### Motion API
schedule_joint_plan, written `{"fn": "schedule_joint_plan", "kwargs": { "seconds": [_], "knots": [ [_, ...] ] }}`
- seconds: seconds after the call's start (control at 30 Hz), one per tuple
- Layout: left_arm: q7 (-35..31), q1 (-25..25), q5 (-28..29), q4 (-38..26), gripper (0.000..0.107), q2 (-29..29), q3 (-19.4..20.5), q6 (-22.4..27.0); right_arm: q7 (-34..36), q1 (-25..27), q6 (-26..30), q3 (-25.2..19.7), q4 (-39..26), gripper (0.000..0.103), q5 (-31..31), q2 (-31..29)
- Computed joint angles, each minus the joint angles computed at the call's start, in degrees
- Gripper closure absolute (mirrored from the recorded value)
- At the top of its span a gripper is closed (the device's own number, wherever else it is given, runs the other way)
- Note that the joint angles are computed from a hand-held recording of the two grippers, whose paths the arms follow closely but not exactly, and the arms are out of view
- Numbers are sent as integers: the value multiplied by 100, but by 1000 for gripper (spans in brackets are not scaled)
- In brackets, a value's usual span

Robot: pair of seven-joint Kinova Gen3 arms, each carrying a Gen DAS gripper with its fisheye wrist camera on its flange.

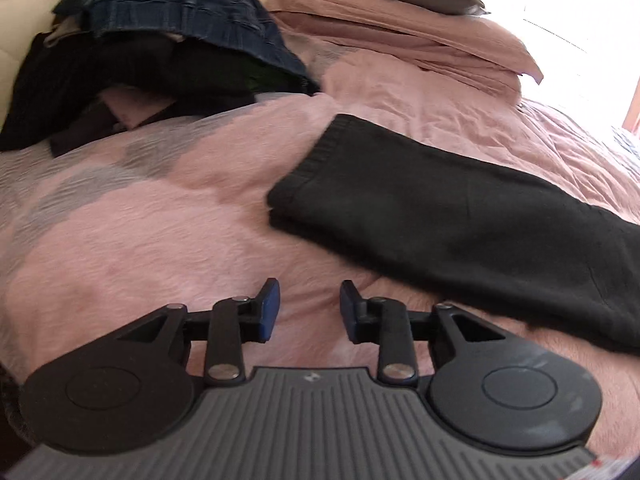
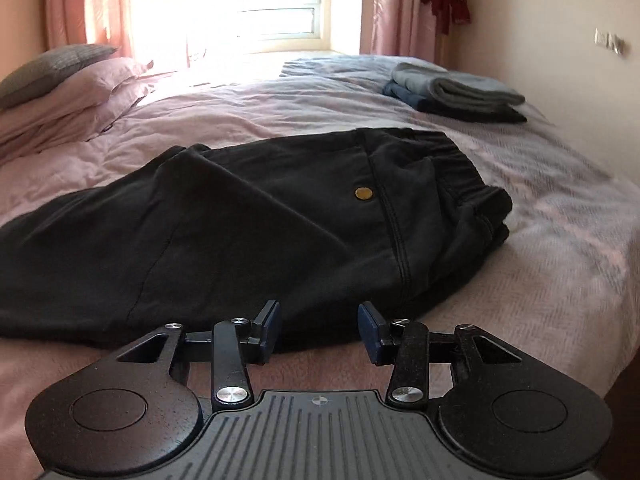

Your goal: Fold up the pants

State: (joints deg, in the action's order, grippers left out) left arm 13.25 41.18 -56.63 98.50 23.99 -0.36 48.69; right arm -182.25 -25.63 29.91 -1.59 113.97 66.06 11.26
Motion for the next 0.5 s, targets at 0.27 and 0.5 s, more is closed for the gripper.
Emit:
{"fn": "schedule_joint_plan", "kwargs": {
  "seconds": [0.27, 0.5],
  "knots": [
    [-858, 398, 576, -464, 55, -393, 589, 767, 432, -165, 351, -505, 202, 50, -919, -724],
    [-1370, 1150, 356, -935, 45, -404, 836, 1244, 332, -330, 989, -1142, 455, 47, -1108, -1369]
  ]
}}
